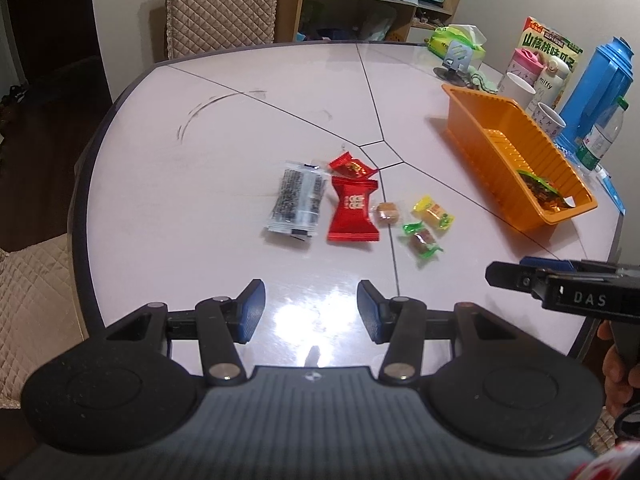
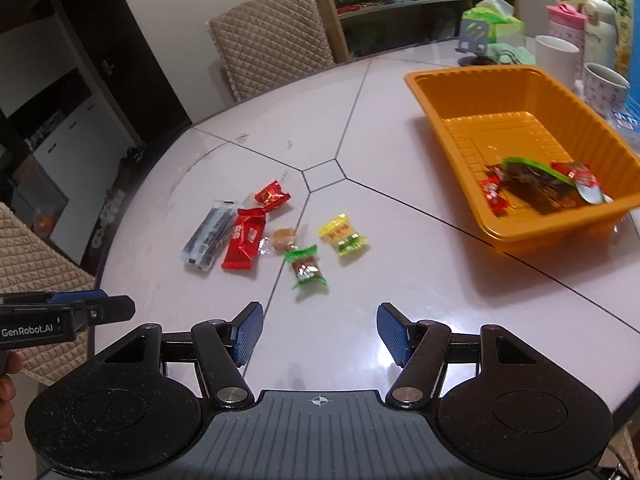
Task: Organize snacks
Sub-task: 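Grasp the green-wrapped candy with the right tool while the left tool grasps the clear black-seed packet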
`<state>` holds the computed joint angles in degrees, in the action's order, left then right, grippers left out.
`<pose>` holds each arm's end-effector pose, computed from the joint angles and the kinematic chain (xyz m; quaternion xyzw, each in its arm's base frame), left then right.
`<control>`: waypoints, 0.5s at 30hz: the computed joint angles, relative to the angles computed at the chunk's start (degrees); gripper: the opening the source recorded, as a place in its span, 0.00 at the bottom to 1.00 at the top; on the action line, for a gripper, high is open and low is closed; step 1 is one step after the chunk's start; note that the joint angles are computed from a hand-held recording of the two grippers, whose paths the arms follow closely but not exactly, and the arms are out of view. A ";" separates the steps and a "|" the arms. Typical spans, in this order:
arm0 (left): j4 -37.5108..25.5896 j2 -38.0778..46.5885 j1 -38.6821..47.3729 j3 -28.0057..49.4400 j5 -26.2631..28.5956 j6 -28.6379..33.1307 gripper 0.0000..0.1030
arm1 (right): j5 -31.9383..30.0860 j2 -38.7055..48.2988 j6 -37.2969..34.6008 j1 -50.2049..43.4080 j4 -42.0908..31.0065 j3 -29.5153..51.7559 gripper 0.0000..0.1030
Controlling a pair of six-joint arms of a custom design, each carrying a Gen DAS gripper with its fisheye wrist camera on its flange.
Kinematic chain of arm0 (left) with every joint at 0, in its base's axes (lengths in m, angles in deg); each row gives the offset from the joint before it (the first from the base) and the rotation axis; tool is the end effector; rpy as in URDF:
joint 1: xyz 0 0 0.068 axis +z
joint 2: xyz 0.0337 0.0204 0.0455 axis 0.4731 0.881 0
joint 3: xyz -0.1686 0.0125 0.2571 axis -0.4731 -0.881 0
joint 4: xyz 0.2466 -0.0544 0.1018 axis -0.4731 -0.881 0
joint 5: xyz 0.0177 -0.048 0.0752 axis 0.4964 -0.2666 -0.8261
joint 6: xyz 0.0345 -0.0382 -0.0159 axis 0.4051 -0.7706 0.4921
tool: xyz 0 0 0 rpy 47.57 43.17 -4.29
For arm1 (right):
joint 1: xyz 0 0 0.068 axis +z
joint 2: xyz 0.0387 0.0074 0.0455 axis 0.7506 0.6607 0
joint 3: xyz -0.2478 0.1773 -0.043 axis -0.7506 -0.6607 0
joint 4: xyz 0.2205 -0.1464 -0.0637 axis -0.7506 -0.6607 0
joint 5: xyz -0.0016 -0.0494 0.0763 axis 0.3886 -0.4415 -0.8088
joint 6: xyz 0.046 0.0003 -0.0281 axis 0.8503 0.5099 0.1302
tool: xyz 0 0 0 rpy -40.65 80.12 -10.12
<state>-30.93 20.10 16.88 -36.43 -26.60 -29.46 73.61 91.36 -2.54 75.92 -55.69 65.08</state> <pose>0.2429 -0.0504 0.1738 0.0212 0.9483 -0.0784 0.3067 0.2312 0.1217 0.1623 -0.0194 0.9264 0.1950 0.3215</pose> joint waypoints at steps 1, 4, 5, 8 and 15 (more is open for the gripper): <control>0.21 0.41 0.59 0.07 0.42 0.58 0.45 | 0.31 0.97 -0.17 0.32 0.61 0.45 0.62; 0.72 2.07 2.20 0.73 1.47 1.95 0.45 | 1.10 3.85 -0.73 1.12 1.67 2.11 0.62; 0.98 2.81 2.73 1.04 1.81 2.44 0.45 | 1.31 4.64 -1.00 1.29 2.05 2.53 0.62; 1.46 4.52 3.79 1.85 2.53 3.55 0.45 | 2.21 7.30 -2.12 1.98 3.21 3.92 0.61; 2.39 8.41 5.60 3.70 3.70 5.60 0.45 | 2.45 13.83 -3.80 2.47 4.77 7.73 0.49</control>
